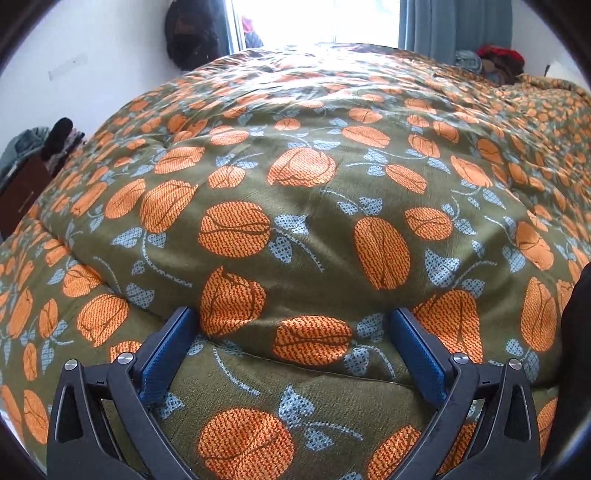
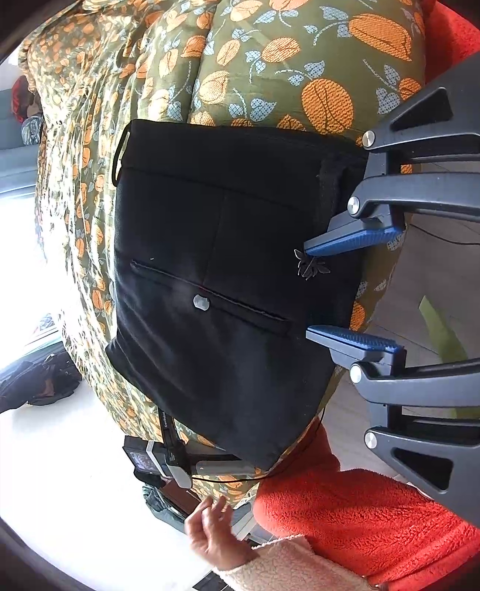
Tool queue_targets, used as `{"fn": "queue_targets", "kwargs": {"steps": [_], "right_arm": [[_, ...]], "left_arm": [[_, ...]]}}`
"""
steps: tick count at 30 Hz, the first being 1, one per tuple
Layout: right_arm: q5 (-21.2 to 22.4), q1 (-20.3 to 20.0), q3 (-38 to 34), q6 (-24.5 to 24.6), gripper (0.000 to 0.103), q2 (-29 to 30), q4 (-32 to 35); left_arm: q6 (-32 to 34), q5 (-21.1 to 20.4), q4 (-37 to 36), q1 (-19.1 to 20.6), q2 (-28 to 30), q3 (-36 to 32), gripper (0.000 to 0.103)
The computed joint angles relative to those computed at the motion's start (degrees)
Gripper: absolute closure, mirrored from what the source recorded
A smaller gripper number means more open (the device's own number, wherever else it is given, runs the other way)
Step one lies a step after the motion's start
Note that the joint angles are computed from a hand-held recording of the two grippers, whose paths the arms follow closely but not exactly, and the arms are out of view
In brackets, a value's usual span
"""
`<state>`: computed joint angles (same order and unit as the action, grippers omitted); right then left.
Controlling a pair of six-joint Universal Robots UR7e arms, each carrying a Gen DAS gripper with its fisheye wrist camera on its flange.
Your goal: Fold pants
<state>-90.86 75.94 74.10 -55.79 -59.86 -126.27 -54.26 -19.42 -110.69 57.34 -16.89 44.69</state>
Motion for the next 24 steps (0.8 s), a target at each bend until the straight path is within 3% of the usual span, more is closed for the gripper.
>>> {"fn": "queue_targets", "kwargs": {"steps": [3, 6, 12, 19, 24], "right_arm": [[6.2, -0.9, 1.7, -1.7, 0.058, -2.2, -2.0], [10.2, -1.5, 4.3, -2.0, 0.048, -4.0, -7.7], [7.3, -2.4, 2.4, 6.0, 0.047, -2.6, -14.1], [7.1, -5.2, -6.0, 19.4, 0.046, 0.3, -11.7], [6.9, -5.3, -7.1, 20.7, 0.046, 0.9, -11.3]], "left_arm": [[0.0, 0.0, 0.0, 0.0, 0.0, 0.0, 0.001], [0.0, 0.0, 0.0, 0.0, 0.0, 0.1, 0.001], [0.0, 0.0, 0.0, 0.0, 0.0, 0.1, 0.001], [0.0, 0.0, 0.0, 0.0, 0.0, 0.0, 0.001], [0.0, 0.0, 0.0, 0.0, 0.0, 0.0, 0.001]]}}
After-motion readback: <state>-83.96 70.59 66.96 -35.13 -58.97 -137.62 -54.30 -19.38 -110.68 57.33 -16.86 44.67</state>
